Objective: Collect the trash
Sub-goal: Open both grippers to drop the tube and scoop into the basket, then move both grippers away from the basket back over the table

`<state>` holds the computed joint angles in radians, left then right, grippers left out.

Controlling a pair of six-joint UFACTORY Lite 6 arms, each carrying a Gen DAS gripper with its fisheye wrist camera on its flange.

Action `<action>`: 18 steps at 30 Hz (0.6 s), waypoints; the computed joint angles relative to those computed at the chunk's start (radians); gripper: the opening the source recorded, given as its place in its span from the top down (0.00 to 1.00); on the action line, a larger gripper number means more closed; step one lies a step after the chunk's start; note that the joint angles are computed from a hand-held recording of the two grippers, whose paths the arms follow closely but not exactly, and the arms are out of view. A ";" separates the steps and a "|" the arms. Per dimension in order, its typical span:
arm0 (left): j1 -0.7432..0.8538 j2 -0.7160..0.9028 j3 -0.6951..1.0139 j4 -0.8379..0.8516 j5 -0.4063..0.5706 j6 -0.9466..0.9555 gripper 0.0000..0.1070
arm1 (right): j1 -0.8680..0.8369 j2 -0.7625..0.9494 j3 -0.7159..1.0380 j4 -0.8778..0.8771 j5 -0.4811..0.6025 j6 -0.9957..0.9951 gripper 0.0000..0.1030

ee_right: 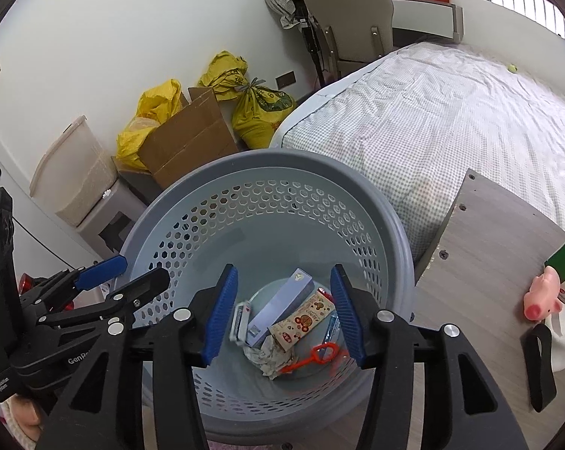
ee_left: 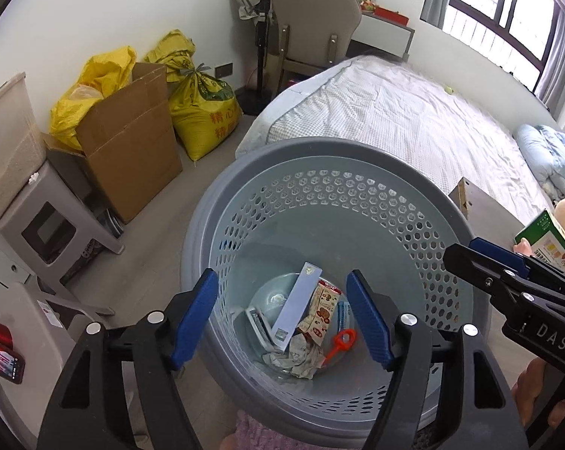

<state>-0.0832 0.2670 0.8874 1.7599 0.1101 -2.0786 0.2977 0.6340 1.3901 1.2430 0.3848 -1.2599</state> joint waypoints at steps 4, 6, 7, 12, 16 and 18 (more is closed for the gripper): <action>-0.008 -0.013 -0.010 -0.008 0.010 0.004 0.30 | -0.007 -0.013 -0.011 0.004 0.006 -0.001 0.47; -0.008 -0.021 -0.015 -0.021 0.009 0.017 0.28 | -0.010 -0.024 -0.021 0.014 0.004 -0.011 0.47; -0.009 -0.024 -0.017 -0.021 0.008 0.017 0.28 | -0.009 -0.026 -0.023 0.015 0.003 -0.012 0.47; -0.009 -0.049 -0.031 -0.023 0.005 0.014 0.25 | -0.018 -0.051 -0.051 0.044 0.004 -0.039 0.46; -0.020 -0.070 -0.045 -0.041 0.013 0.027 0.24 | -0.023 -0.079 -0.080 0.069 0.002 -0.065 0.46; -0.030 -0.079 -0.051 -0.060 0.018 0.039 0.23 | -0.026 -0.093 -0.097 0.080 0.001 -0.080 0.45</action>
